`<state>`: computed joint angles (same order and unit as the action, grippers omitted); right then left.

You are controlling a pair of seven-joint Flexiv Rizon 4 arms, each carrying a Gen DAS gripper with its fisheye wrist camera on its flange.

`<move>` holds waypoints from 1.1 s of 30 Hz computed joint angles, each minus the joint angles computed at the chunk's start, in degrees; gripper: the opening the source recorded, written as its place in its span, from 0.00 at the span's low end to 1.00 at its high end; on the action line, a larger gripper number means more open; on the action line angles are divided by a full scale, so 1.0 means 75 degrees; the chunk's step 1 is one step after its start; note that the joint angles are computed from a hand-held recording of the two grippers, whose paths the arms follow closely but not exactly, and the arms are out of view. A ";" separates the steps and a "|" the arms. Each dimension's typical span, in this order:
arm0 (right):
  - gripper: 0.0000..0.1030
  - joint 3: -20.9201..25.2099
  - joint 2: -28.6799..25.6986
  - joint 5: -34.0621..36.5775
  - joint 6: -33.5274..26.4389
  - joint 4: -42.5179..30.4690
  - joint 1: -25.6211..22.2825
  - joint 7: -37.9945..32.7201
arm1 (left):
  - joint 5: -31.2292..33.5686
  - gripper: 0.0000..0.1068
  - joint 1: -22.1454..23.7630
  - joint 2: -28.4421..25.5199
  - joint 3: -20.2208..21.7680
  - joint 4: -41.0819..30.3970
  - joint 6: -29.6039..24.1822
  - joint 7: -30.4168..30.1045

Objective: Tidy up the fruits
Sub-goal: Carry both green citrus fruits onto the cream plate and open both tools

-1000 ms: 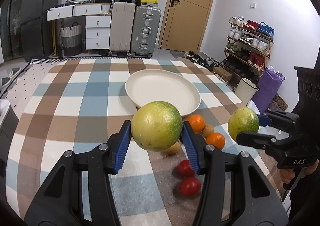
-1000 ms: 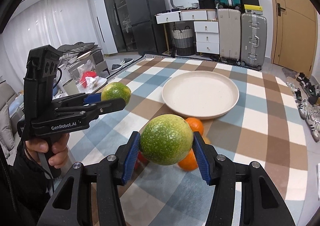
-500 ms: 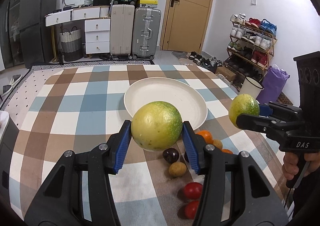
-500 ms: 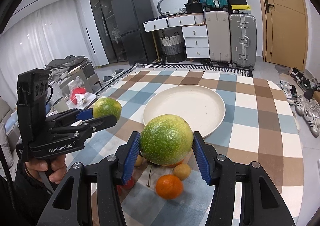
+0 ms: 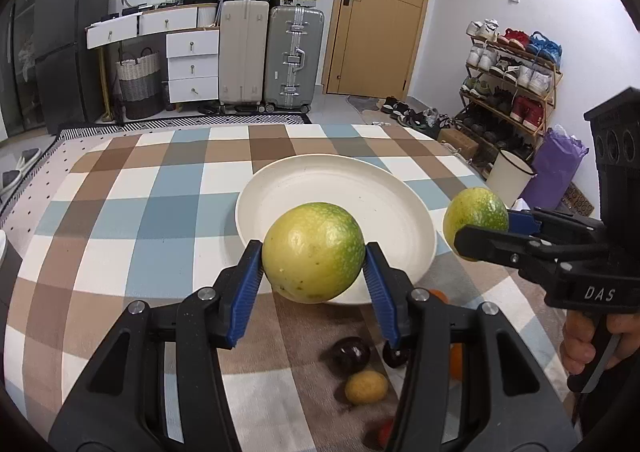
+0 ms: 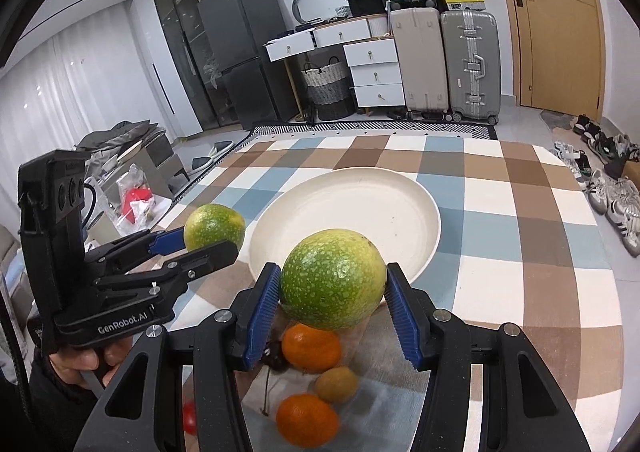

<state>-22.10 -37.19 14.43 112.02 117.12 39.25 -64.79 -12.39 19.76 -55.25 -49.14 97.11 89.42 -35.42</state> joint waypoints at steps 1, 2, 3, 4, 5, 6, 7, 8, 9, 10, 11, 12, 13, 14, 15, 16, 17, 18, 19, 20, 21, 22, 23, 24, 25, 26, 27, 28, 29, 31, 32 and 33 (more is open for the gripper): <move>0.52 0.0087 -0.0051 -0.0016 -0.0045 -0.0099 -0.0135 0.0069 | -0.0005 0.45 -0.0119 -0.0020 0.0106 -0.0113 -0.0010 -0.0010; 0.52 0.0186 -0.0106 -0.0080 -0.0057 -0.0184 -0.0293 0.0107 | -0.0027 0.45 -0.0239 -0.0060 0.0201 -0.0246 -0.0051 -0.0013; 0.52 0.0223 -0.0154 -0.0117 -0.0075 -0.0246 -0.0368 0.0139 | -0.0052 0.45 -0.0304 -0.0091 0.0247 -0.0329 -0.0088 -0.0002; 0.52 0.0234 -0.0213 -0.0156 -0.0105 -0.0314 -0.0425 0.0167 | -0.0086 0.45 -0.0382 -0.0123 0.0302 -0.0421 -0.0128 0.0009; 0.52 0.0251 -0.0285 -0.0196 -0.0135 -0.0395 -0.0491 0.0204 | -0.0124 0.45 -0.0489 -0.0167 0.0380 -0.0536 -0.0156 0.0023; 0.52 0.0319 -0.0329 -0.0249 -0.0134 -0.0451 -0.0586 0.0242 | -0.0160 0.45 -0.0578 -0.0200 0.0448 -0.0626 -0.0168 0.0040; 0.52 0.0439 -0.0376 -0.0328 -0.0141 -0.0529 -0.0731 0.0285 | -0.0192 0.45 -0.0653 -0.0224 0.0508 -0.0699 -0.0187 0.0062; 0.52 0.0551 -0.0433 -0.0406 -0.0161 -0.0618 -0.0872 0.0335 | -0.0226 0.45 -0.0712 -0.0245 0.0556 -0.0755 -0.0208 0.0085; 0.52 0.0625 -0.0484 -0.0484 -0.0197 -0.0693 -0.0974 0.0372 | -0.0266 0.45 -0.0784 -0.0268 0.0613 -0.0827 -0.0251 0.0104; 0.52 0.0659 -0.0538 -0.0557 -0.0252 -0.0766 -0.1037 0.0404 | -0.0305 0.45 -0.0843 -0.0298 0.0655 -0.0896 -0.0297 0.0140; 0.52 0.0646 -0.0613 -0.0624 -0.0297 -0.0839 -0.1063 0.0425 | -0.0341 0.45 -0.0909 -0.0328 0.0700 -0.0962 -0.0316 0.0181; 0.52 0.0607 -0.0679 -0.0666 -0.0336 -0.0895 -0.1049 0.0454 | -0.0369 0.45 -0.0999 -0.0359 0.0777 -0.1044 -0.0318 0.0221; 0.52 0.0629 -0.0715 -0.0725 -0.0370 -0.0936 -0.1089 0.0486 | -0.0398 0.45 -0.1050 -0.0364 0.0824 -0.1071 -0.0306 0.0248; 0.52 0.0703 -0.0770 -0.0814 -0.0432 -0.1017 -0.1190 0.0529 | -0.0429 0.45 -0.1114 -0.0374 0.0890 -0.1119 -0.0315 0.0266; 0.52 0.0760 -0.0823 -0.0886 -0.0486 -0.1090 -0.1270 0.0584 | -0.0464 0.45 -0.1160 -0.0394 0.0934 -0.1166 -0.0340 0.0287; 0.52 0.0776 -0.0852 -0.0937 -0.0513 -0.1123 -0.1300 0.0632 | -0.0512 0.45 -0.1211 -0.0408 0.0989 -0.1223 -0.0380 0.0294; 0.52 0.0806 -0.0898 -0.1005 -0.0563 -0.1188 -0.1357 0.0682 | -0.0571 0.45 -0.1295 -0.0415 0.1078 -0.1298 -0.0437 0.0278; 0.52 0.0796 -0.0936 -0.1051 -0.0609 -0.1232 -0.1372 0.0736 | -0.0632 0.45 -0.1376 -0.0415 0.1171 -0.1365 -0.0503 0.0265; 0.52 0.0730 -0.0985 -0.1081 -0.0672 -0.1281 -0.1342 0.0796 | -0.0696 0.45 -0.1456 -0.0416 0.1263 -0.1435 -0.0568 0.0257; 0.52 0.0693 -0.1021 -0.1120 -0.0695 -0.1308 -0.1335 0.0843 | -0.0754 0.45 -0.1518 -0.0422 0.1328 -0.1482 -0.0590 0.0265; 0.52 0.0651 -0.1058 -0.1144 -0.0720 -0.1337 -0.1320 0.0900 | -0.0808 0.45 -0.1577 -0.0396 0.1413 -0.1507 -0.0645 0.0261; 0.52 0.0648 -0.1071 -0.1176 -0.0724 -0.1343 -0.1330 0.0946 | -0.0862 0.45 -0.1604 -0.0384 0.1446 -0.1523 -0.0702 0.0285; 0.52 0.0671 -0.1096 -0.1220 -0.0753 -0.1379 -0.1375 0.0995 | -0.0925 0.45 -0.1616 -0.0388 0.1461 -0.1559 -0.0788 0.0322; 0.52 0.0635 -0.1121 -0.1239 -0.0761 -0.1391 -0.1362 0.1042 | -0.0991 0.45 -0.1633 -0.0385 0.1480 -0.1575 -0.0827 0.0355; 0.52 0.0538 -0.1140 -0.1225 -0.0708 -0.1362 -0.1284 0.1072 | -0.1055 0.45 -0.1674 -0.0378 0.1532 -0.1607 -0.0865 0.0373; 0.52 0.0364 -0.1166 -0.1179 -0.0634 -0.1320 -0.1142 0.1082 | -0.1115 0.45 -0.1734 -0.0364 0.1615 -0.1637 -0.0888 0.0372; 0.55 0.0195 -0.1181 -0.1099 -0.0541 -0.1268 -0.0997 0.1088 | -0.1165 0.45 -0.1790 -0.0339 0.1695 -0.1641 -0.0886 0.0367; 0.61 -0.0006 -0.1198 -0.0959 -0.0431 -0.1205 -0.0820 0.1105 | -0.1202 0.45 -0.1777 -0.0338 0.1668 -0.1607 -0.0819 0.0420; 0.65 -0.0092 -0.1193 -0.0866 -0.0372 -0.1165 -0.0736 0.1106 | -0.1223 0.46 -0.1725 -0.0338 0.1584 -0.1548 -0.0717 0.0487; 0.73 -0.0135 -0.1144 -0.0752 -0.0232 -0.1066 -0.0684 0.1045 | -0.1239 0.53 -0.1676 -0.0283 0.1538 -0.1478 -0.0687 0.0535; 0.74 -0.0174 -0.1107 -0.0691 -0.0219 -0.1014 -0.0632 0.1004 | -0.1253 0.64 -0.1661 -0.0255 0.1527 -0.1438 -0.0640 0.0532; 0.79 -0.0273 -0.1084 -0.0603 -0.0218 -0.0950 -0.0529 0.0966 | -0.1263 0.69 -0.1621 -0.0221 0.1486 -0.1354 -0.0510 0.0517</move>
